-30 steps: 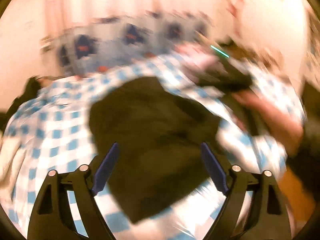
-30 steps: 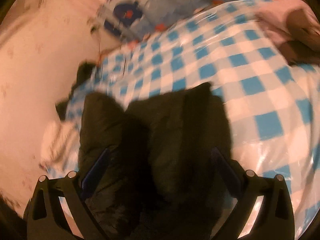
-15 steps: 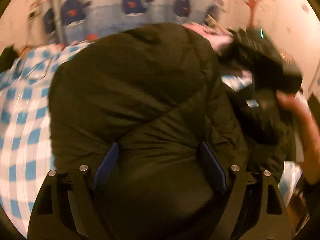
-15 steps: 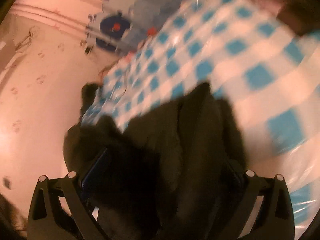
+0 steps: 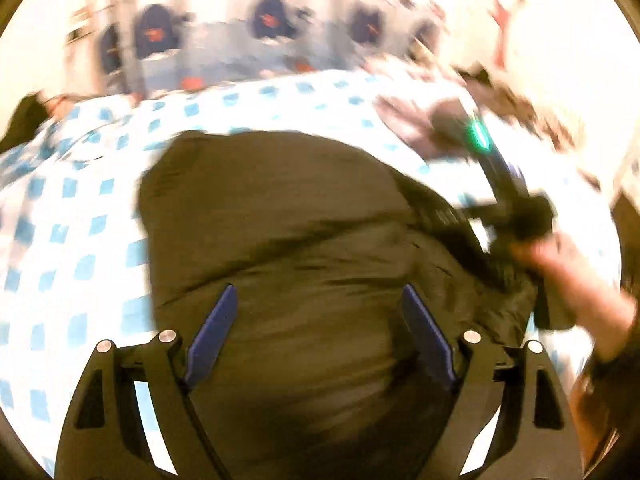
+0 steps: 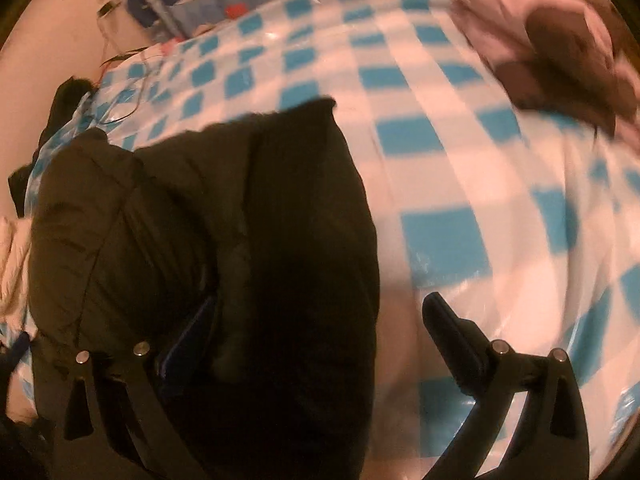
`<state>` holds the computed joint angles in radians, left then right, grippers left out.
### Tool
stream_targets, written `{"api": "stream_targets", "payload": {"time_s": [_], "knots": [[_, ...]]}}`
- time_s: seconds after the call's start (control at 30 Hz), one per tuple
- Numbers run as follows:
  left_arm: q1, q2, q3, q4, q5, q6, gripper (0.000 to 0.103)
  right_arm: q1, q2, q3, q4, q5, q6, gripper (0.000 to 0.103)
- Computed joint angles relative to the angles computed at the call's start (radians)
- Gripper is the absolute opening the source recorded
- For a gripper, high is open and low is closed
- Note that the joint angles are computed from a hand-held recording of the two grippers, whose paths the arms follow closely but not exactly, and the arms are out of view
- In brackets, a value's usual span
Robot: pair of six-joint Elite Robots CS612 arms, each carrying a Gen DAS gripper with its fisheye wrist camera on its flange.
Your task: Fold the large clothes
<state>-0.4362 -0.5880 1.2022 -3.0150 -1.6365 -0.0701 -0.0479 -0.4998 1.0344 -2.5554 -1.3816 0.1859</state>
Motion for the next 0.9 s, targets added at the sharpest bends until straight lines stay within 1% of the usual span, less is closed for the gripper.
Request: {"api": "stream_targets", "payload": {"time_s": [0.03,0.07,0.1,0.17,0.2,0.27,0.3,0.33,0.37,0.4,0.47,0.53,0.57,0.6,0.67,0.8,0.9], "knots": [[0.007,0.002,0.0,-0.007,0.006,-0.025,0.081,-0.003,0.001,0.006,-0.001,0.004,0.001,0.097],[0.016,0.009,-0.008,0.007,0.018,-0.058,0.081,-0.003,0.0,0.01,-0.001,0.005,0.0,0.097],[0.023,0.02,-0.028,0.039,0.015,-0.07,0.081,-0.004,-0.002,0.015,0.0,0.009,0.0,0.097],[0.035,0.048,-0.074,0.113,-0.016,-0.078,0.081,-0.005,-0.009,0.02,0.015,0.018,-0.005,0.097],[0.032,0.053,-0.079,0.12,0.0,-0.06,0.081,-0.006,-0.018,0.03,0.008,0.015,-0.003,0.097],[0.022,0.053,-0.069,0.114,0.037,-0.027,0.081,-0.001,-0.052,0.077,-0.094,-0.035,0.02,0.097],[0.02,0.053,-0.065,0.105,0.046,-0.022,0.081,0.0,-0.066,0.101,-0.163,-0.04,0.033,0.097],[0.02,0.055,-0.064,0.101,0.05,-0.019,0.081,-0.001,-0.087,0.138,-0.253,-0.012,0.039,0.097],[0.018,0.052,-0.057,0.096,0.055,-0.02,0.081,0.001,-0.098,0.155,-0.301,0.012,0.028,0.097],[0.015,0.049,-0.049,0.089,0.062,-0.021,0.081,0.006,-0.101,0.155,-0.307,0.039,0.002,0.097],[0.007,0.041,-0.03,0.072,0.084,-0.016,0.081,0.012,-0.09,0.124,-0.229,0.083,-0.033,0.097],[0.004,0.039,-0.023,0.06,0.094,-0.005,0.081,0.026,-0.063,0.082,-0.144,0.028,-0.051,0.097],[0.002,0.037,-0.021,0.057,0.097,0.0,0.081,0.024,-0.047,0.064,-0.108,0.037,-0.032,0.097],[0.0,0.035,-0.017,0.052,0.102,0.008,0.081,0.022,-0.039,0.056,-0.096,0.046,-0.015,0.097],[-0.001,0.035,-0.012,0.042,0.101,0.025,0.081,0.017,-0.023,0.056,-0.094,0.057,0.015,0.097],[0.0,0.037,-0.012,0.034,0.097,0.036,0.081,0.012,-0.009,0.064,-0.114,0.079,0.048,0.097],[0.002,0.039,-0.01,0.025,0.089,0.035,0.081,0.003,0.002,0.067,-0.131,0.125,0.087,0.097]]}}
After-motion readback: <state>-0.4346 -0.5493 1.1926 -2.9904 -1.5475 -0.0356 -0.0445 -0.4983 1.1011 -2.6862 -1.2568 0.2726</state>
